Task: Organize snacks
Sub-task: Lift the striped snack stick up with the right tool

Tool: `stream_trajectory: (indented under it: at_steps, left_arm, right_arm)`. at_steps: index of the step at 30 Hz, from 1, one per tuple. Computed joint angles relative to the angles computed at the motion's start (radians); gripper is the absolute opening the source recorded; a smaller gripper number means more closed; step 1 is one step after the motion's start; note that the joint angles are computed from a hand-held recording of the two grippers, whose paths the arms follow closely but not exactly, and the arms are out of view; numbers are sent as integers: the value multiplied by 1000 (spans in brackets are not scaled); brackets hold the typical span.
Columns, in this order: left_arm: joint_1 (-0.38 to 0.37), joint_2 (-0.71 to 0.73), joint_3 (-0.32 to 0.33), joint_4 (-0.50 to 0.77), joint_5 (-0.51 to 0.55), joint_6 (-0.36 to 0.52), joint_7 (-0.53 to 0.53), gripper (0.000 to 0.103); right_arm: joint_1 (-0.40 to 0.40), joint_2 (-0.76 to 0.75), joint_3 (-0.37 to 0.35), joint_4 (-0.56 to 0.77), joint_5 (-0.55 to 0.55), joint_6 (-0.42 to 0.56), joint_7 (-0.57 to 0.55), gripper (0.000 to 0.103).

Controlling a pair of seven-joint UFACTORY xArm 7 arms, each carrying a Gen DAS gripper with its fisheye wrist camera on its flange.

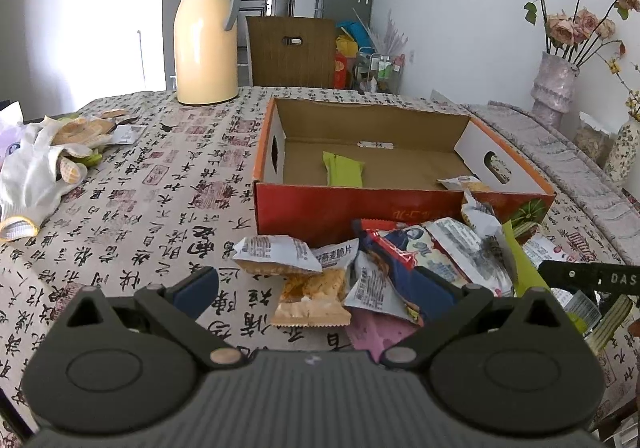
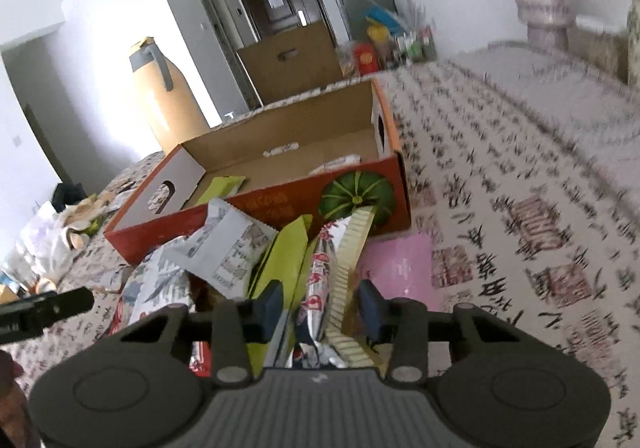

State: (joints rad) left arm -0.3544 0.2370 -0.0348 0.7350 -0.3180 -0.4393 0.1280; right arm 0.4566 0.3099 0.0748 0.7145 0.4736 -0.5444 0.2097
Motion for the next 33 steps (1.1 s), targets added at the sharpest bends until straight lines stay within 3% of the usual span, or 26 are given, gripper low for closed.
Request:
stream_trajectory:
  at_steps: [4, 8, 14, 17, 25, 33]
  left_arm:
    - [-11, 4, 7, 9, -14, 10, 13, 103]
    - [-20, 6, 11, 15, -23, 17, 22, 103]
    - [-38, 7, 24, 20, -55, 25, 41, 103]
    - [-40, 4, 27, 19, -64, 26, 46, 103]
    - [-53, -6, 33, 24, -91, 49, 60, 103]
    - [-115, -5, 52, 66, -138, 89, 104, 103]
  right_arm:
    - [-79, 12, 34, -10, -127, -8, 105, 40]
    - [-48, 12, 11, -12, -121, -9, 73, 30]
    - [75, 6, -23, -17, 66, -87, -109, 24]
    - [124, 8, -14, -23, 203, -179, -206, 24]
    - [72, -36, 56, -92, 264, -331, -188, 24]
    - [41, -34, 78, -119, 236, -377, -136, 24]
